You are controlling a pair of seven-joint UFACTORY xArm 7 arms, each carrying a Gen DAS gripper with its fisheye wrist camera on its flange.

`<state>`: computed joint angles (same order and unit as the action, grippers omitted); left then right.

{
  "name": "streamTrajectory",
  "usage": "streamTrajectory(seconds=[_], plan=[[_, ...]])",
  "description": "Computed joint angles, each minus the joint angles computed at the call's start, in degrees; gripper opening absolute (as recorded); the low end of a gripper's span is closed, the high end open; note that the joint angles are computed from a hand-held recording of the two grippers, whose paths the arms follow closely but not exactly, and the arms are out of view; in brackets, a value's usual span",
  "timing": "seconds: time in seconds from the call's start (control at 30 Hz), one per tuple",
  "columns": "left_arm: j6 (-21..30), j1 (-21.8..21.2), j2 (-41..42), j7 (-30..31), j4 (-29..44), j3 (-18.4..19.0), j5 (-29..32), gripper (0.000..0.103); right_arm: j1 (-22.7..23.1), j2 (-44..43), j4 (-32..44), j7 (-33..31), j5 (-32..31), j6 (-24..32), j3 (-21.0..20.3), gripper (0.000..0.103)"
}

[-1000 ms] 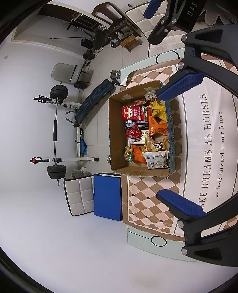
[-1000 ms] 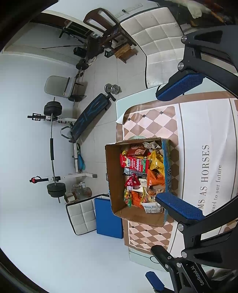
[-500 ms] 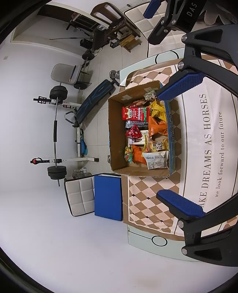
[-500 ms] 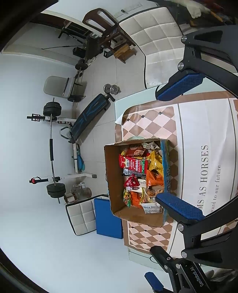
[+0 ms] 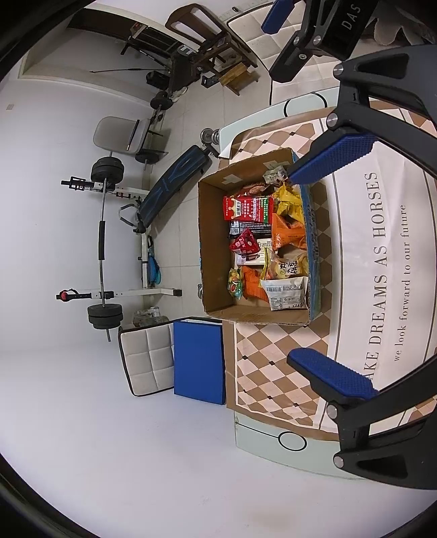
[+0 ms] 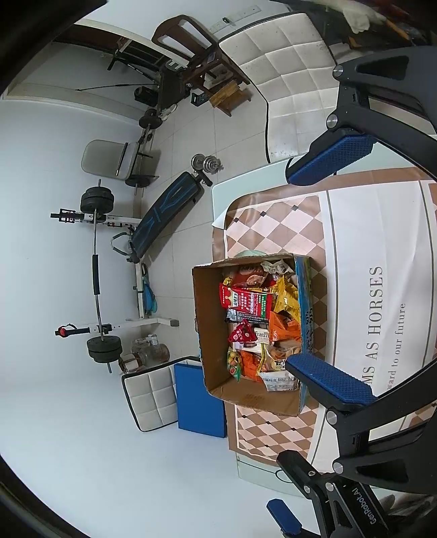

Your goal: Organize snacks

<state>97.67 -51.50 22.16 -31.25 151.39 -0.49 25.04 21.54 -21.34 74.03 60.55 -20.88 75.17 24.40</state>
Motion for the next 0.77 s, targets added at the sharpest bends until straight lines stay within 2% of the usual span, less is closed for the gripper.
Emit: streamTrajectory(seconds=[0.23,0.27,0.4,0.53,0.57,0.6,0.67,0.77], plan=[[0.2,-0.2,0.4,0.3,0.7,0.5,-0.3,0.100,0.1,-0.1,0.1,0.1,0.1,0.2,0.0,0.102],[1.2,-0.3,1.6,0.7,2.9,0.6,-0.3,0.100,0.1,-0.1,0.0,0.1,0.2,0.2,-0.1,0.102],[0.1,-0.3,0.2,0.4,0.3,0.8,-0.5,0.100,0.1,-0.1,0.1,0.1,0.0,0.2,0.0,0.102],[1.2,-0.6,1.6,0.9,2.8,1.2,-0.5,0.100,0.1,-0.1,0.0,0.1,0.1,0.1,0.0,0.102],[0.4,-0.8,0.3,0.7,0.6,1.6,-0.7,0.100,0.1,-0.1,0.0,0.0,0.0,0.1,0.0,0.102],[-1.6,-0.6,-2.2,-0.1,-3.9,1.0,-0.3,0.100,0.1,-0.1,0.0,-0.1,0.1,0.0,-0.1,0.102],[-3.7,0.1,-4.9,-1.2,-8.7,-0.4,0.8,0.100,0.1,-0.1,0.0,0.0,0.2,0.0,-0.1,0.102],[-4.9,1.4,-6.7,-2.0,-11.5,-2.7,1.5,0.100,0.1,-0.2,0.0,0.0,0.2,0.0,-0.1,0.102]])
